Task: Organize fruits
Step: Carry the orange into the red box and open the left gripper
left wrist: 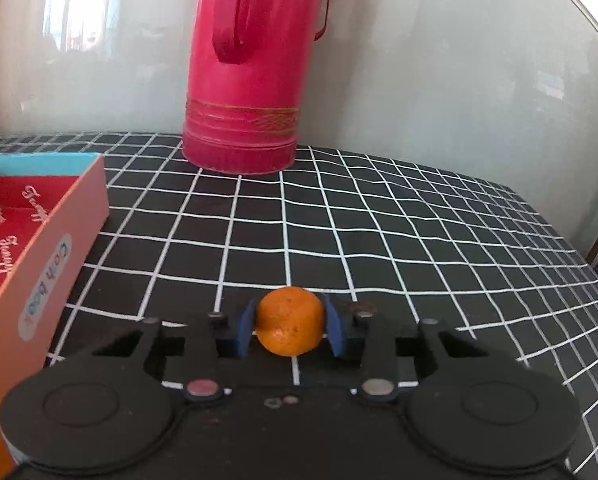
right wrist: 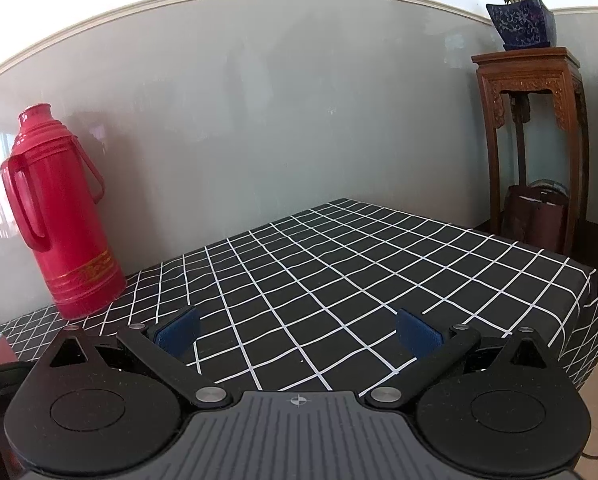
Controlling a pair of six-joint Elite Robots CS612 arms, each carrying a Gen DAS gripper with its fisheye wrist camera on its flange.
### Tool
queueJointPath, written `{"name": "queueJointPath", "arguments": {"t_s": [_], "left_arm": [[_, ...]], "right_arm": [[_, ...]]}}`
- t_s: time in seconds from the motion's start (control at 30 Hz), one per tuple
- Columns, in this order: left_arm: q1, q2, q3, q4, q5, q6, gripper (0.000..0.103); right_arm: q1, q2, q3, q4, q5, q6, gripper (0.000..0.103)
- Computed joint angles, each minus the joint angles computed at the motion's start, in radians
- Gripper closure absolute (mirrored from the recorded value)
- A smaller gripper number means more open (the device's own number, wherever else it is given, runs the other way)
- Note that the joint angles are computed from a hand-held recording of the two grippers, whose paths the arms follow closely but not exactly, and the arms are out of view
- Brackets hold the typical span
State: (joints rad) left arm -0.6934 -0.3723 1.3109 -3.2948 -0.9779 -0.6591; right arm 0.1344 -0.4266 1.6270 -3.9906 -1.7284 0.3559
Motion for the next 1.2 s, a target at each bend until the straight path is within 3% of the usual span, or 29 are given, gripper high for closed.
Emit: {"name": "queueJointPath", "arguments": {"t_s": [0.17,0.3,0.4,0.53,0.67,0.73,0.93,1.03,1.07,1.1,1.13,1.2], "left_arm": [[-0.015,-0.015,0.033,-0.055,0.066,0.058,0.075],[-0.032,-0.034,0.068,-0.09,0.187,0.125,0.075],[-0.039,-0.057,0.11,-0.067,0.286,0.108,0.075],[-0.036,-0.098,0.186,0.029,0.397,-0.004,0.075],[-0.03,-0.134,0.247,0.194,0.503,-0.156,0.074],[-0.02,-0.155,0.274,0.285,0.505,-0.256,0.074],[0.004,-0.201,0.316,0.457,0.471,-0.435,0.072],[0.001,-0.218,0.341,0.47,0.472,-0.47,0.064],[0.0,-0.22,0.344,0.477,0.476,-0.478,0.05],[-0.002,-0.223,0.348,0.501,0.488,-0.499,0.026],[-0.005,-0.228,0.353,0.527,0.505,-0.528,0.019],[-0.013,-0.231,0.372,0.485,0.542,-0.518,0.019]], "right_arm": [[0.004,0.001,-0.004,-0.003,0.004,-0.004,0.0],[0.009,0.003,-0.009,0.002,0.017,-0.006,0.0],[0.015,0.004,-0.014,0.007,0.035,-0.022,0.0],[0.026,0.008,-0.026,0.02,0.06,-0.044,0.0],[0.04,0.016,-0.043,0.029,0.077,-0.07,0.0],[0.046,0.02,-0.051,0.034,0.087,-0.085,0.0],[0.062,0.031,-0.077,0.059,0.133,-0.13,0.0],[0.07,0.035,-0.092,0.082,0.163,-0.159,0.0],[0.072,0.037,-0.099,0.092,0.172,-0.167,0.0],[0.075,0.039,-0.106,0.101,0.18,-0.177,0.0],[0.078,0.041,-0.112,0.108,0.186,-0.185,0.0],[0.083,0.044,-0.123,0.122,0.201,-0.197,0.0]]}}
